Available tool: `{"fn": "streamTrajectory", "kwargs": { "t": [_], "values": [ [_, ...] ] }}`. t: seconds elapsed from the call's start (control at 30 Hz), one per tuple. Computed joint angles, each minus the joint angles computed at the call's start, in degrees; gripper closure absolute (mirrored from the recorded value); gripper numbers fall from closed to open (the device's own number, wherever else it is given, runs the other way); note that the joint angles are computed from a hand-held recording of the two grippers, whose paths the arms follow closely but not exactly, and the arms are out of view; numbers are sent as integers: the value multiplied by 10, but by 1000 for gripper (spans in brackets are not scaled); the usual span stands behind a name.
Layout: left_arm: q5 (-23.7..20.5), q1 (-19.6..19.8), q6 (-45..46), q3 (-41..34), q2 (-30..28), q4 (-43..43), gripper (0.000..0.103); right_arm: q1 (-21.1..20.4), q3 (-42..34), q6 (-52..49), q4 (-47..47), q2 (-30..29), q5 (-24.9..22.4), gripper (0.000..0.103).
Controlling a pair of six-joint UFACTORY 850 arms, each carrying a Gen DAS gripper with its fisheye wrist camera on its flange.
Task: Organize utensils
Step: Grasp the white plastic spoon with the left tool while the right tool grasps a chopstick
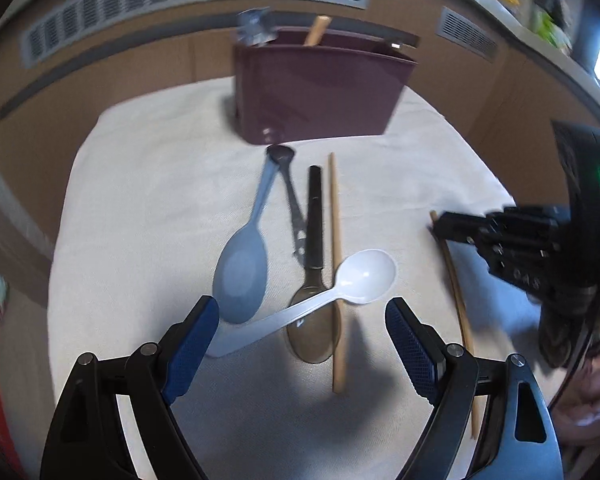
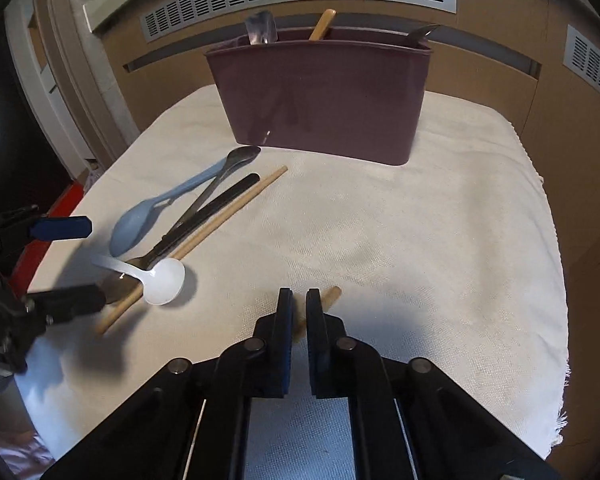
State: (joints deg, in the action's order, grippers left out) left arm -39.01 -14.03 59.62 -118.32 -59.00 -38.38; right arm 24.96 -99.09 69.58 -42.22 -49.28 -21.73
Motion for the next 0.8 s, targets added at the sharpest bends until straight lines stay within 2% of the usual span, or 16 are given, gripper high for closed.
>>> {"fn": "streamTrajectory", "kwargs": {
  "t": [0.13,0.17,0.23,0.3,0.37,0.4,0.43,0.47,0.5,0.6,0.67,0.8],
  "values": [
    [5,-22,90,3,5,29,21,-3,16,-4,13,8,9,97],
    [1,-28,92,-5,0,48,24,-4,24,-1,13,13,16,96],
    [-3,-42,78,-29,-15,102,39,-2,44,28,-17,27,22,96],
    [-5,-50,54,-55,-33,135,42,-1,69,85,-74,45,25,95],
    [-36,-54,11,-115,-67,169,45,-2,95,145,-124,65,31,87],
    [-49,-55,-2,-136,-80,177,52,-2,107,173,-146,74,30,84],
    [-61,-55,-17,-159,-93,185,54,-1,115,187,-157,80,27,78],
    [-58,-55,-20,-164,-97,182,57,0,120,199,-166,84,22,72],
    [-58,-54,-27,-169,-99,182,64,2,124,212,-177,88,15,70],
    [-74,-47,-50,-186,-106,155,66,7,124,206,-162,86,9,69],
    [-45,-39,-53,-149,-85,108,66,11,112,176,-125,78,7,69],
    [48,-23,-9,-40,-20,-38,66,12,68,82,-3,46,-2,69]
  ]
}}
